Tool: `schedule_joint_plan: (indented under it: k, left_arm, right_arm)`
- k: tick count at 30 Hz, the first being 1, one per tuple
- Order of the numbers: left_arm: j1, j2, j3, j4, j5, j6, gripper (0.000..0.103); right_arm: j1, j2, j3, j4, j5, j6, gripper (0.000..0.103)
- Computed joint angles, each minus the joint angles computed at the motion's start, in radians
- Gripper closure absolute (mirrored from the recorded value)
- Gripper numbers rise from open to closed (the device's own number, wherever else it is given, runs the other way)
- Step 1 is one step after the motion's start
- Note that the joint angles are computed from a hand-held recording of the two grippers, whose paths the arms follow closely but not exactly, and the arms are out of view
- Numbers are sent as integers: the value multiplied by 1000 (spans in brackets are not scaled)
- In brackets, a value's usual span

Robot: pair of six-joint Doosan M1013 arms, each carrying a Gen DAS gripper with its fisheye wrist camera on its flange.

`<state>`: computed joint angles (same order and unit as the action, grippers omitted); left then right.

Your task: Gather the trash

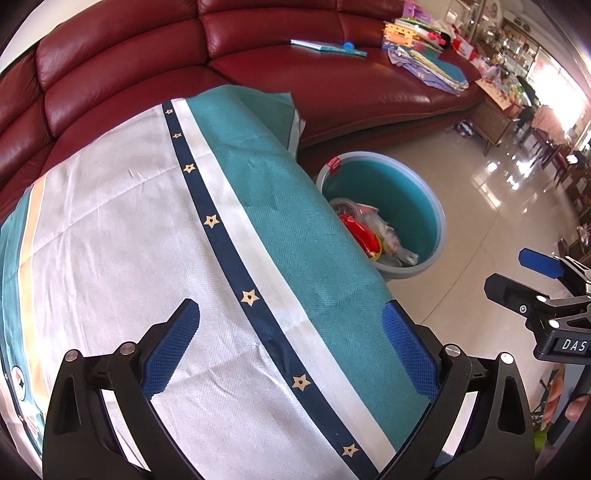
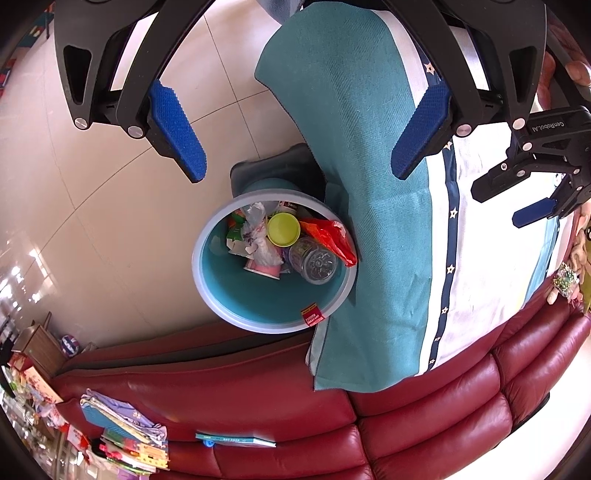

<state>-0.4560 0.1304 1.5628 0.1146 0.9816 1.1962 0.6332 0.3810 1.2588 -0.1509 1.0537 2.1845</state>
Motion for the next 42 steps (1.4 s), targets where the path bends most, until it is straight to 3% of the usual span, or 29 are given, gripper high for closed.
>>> schedule_joint_plan:
  k: [11,19,42]
  left_arm:
    - [-6,-5,6,39,0,-25,4]
    - [-6,-29,29,14,-52,0,4]
    - [4,-20,25,22,-45,-4,4]
  right_arm:
    - [-4,-5,6,-3,7,18,7]
    - [-3,-3,-1,2,11,15,7]
    - [-1,19,-29,1,38,15,7]
